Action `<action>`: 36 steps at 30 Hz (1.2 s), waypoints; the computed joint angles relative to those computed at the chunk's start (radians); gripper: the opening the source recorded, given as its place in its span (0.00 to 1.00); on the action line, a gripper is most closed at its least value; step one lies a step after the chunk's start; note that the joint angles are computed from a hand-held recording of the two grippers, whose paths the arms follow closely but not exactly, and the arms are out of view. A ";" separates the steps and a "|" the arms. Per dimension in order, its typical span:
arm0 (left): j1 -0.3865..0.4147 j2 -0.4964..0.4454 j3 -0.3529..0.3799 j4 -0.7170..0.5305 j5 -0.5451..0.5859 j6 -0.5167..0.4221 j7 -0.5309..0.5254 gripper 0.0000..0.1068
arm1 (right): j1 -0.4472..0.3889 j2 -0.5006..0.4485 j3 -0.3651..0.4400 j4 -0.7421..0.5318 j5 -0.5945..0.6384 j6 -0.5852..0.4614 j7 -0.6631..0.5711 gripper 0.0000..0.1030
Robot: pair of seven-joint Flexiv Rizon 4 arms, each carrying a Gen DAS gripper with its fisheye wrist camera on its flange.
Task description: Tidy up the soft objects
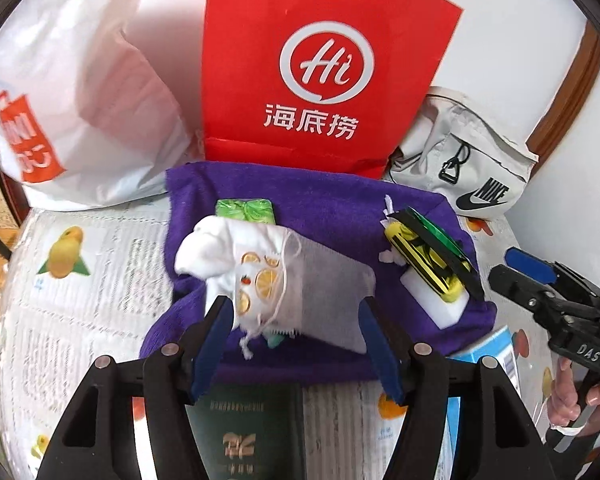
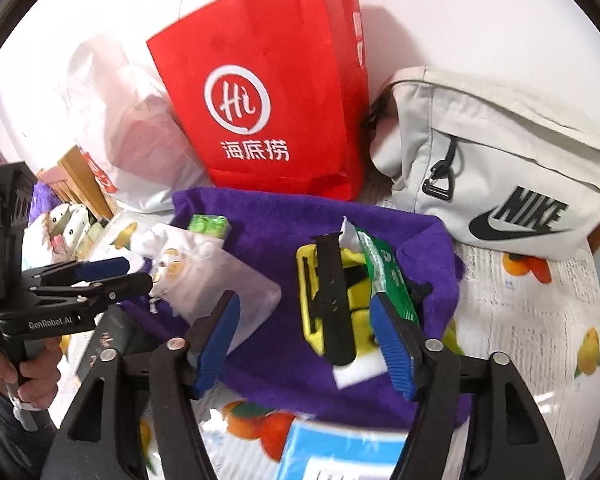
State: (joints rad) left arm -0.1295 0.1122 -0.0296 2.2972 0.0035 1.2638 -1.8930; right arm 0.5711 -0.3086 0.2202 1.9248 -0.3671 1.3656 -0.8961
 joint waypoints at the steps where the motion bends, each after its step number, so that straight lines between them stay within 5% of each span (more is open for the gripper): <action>1: 0.006 0.022 -0.007 0.006 0.034 -0.008 -0.034 0.61 | 0.012 0.018 -0.015 0.022 -0.011 0.009 0.033 0.75; 9: 0.007 0.187 -0.060 0.086 0.121 -0.041 -0.142 0.72 | 0.030 0.151 -0.026 0.176 -0.134 -0.006 0.237 0.75; 11: 0.025 0.238 -0.095 0.094 0.167 -0.074 -0.189 0.73 | 0.027 0.192 -0.026 0.226 -0.210 0.016 0.317 0.76; 15: 0.024 0.358 -0.140 0.124 0.211 -0.134 -0.265 0.81 | -0.008 0.292 -0.021 0.322 -0.483 0.021 0.574 0.93; 18: 0.019 0.451 -0.174 0.149 0.227 -0.181 -0.322 0.84 | -0.045 0.360 0.029 0.358 -0.582 -0.044 0.658 0.95; 21: 0.007 0.525 -0.205 0.163 0.235 -0.231 -0.360 0.92 | -0.077 0.429 0.089 0.398 -0.598 -0.085 0.700 1.00; 36: -0.094 0.799 -0.361 0.183 0.268 -0.532 -0.532 0.93 | -0.078 0.716 0.280 0.548 -0.423 -0.253 0.727 1.00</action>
